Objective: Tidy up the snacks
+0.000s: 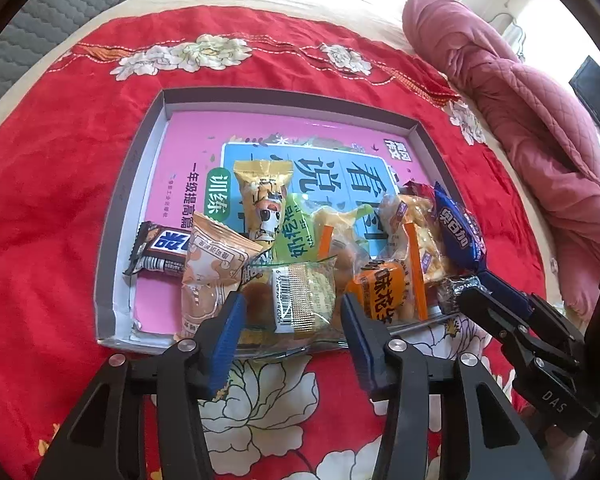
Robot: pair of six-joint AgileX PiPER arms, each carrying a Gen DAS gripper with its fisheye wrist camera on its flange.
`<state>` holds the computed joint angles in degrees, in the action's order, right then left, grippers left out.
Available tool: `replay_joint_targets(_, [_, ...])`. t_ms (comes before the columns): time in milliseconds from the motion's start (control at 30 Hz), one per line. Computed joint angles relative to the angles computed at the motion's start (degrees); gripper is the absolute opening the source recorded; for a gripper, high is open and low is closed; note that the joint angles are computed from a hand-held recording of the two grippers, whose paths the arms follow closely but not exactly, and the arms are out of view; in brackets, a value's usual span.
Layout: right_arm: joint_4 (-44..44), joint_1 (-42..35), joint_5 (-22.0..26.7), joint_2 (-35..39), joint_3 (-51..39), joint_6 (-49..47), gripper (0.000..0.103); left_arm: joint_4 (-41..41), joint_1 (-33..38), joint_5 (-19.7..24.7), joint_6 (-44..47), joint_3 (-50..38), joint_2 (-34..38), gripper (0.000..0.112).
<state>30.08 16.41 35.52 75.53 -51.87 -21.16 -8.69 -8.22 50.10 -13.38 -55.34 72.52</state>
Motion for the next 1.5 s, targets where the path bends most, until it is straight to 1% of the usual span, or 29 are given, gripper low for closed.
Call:
replay_joint_targets(133, [0.6, -0.5, 0.0, -0.8, 0.1, -0.3, 0.046, -0.1, 0.3, 0.7, 0.0, -0.3, -0.9, 0.053])
replay_joint_targets(267, [0.7, -0.6, -0.3, -1.9, 0.2, -0.4, 0.046, 0.3, 0.4, 1.4, -0.2, -0.5, -2.3, 0.058])
replay_joint_targets(400, [0.3, -0.2, -0.8, -3.7, 0.8, -0.4, 0.047, 1.6, 0.0, 2.3, -1.5, -0.5, -4.2, 0.059])
replay_joint_targets(500, [0.5, -0.2, -0.7, -4.9, 1.3, -0.9, 0.054, 3.0, -0.9, 3.0, -3.2, -0.2, -5.6, 0.059])
replay_joint_targets(567, [-0.2, 0.1, -0.8, -6.2, 1.9, -0.1, 0.055, 3.3, -1.3, 3.6, -3.9, 0.2, -6.7, 0.060])
replay_joint_targets(633, [-0.7, 0.5, -1.0, -7.5, 2.5, 0.6, 0.058, 5.2, -2.6, 4.3, -6.4, 0.9, -8.3, 0.062])
replay_joint_targets(667, [-1.7, 0.9, -1.0, -8.1, 2.7, 1.7, 0.063, 5.9, -3.2, 4.4, -7.6, 1.5, -9.0, 0.063])
replay_joint_targets(700, [-3.0, 1.5, -1.1, -8.7, 3.0, 3.1, 0.066, 6.7, -4.2, 4.7, -9.0, 2.3, -10.1, 0.064])
replay_joint_targets(767, [-5.2, 2.7, -0.9, -10.1, 3.6, 6.0, 0.068, 8.4, -6.7, 5.2, -11.9, 3.9, -12.2, 0.065])
replay_joint_targets(833, [-7.4, 3.8, -0.4, -11.5, 4.1, 9.3, 0.069, 11.9, -11.2, 6.5, -17.3, 5.6, -14.6, 0.065])
replay_joint_targets(900, [-9.9, 5.0, 0.0, -12.7, 4.2, 12.0, 0.073, 14.6, -14.6, 7.8, -21.4, 6.6, -16.2, 0.065])
replay_joint_targets(1000, [-20.5, 9.9, 0.1, -15.0, 4.6, 22.5, 0.078, 16.9, -18.1, 10.1, -25.5, 7.4, -17.7, 0.065])
replay_joint_targets(1100, [-30.0, 15.4, 1.7, -17.3, 5.2, 32.9, 0.078, 19.6, -21.1, 12.4, -29.0, 7.6, -18.5, 0.065])
replay_joint_targets(1167, [-36.6, 19.5, 3.1, -18.8, 5.5, 40.3, 0.079, 20.3, -22.3, 13.1, -30.1, 7.9, -19.3, 0.065])
replay_joint_targets(1333, [-45.5, 26.2, 6.9, -21.0, 5.7, 51.6, 0.080, 21.3, -24.4, 14.3, -31.8, 8.1, -20.1, 0.065])
replay_joint_targets(1500, [-46.9, 28.6, 8.9, -20.9, 5.7, 53.7, 0.080, 22.0, -26.0, 15.2, -32.7, 8.1, -20.5, 0.065])
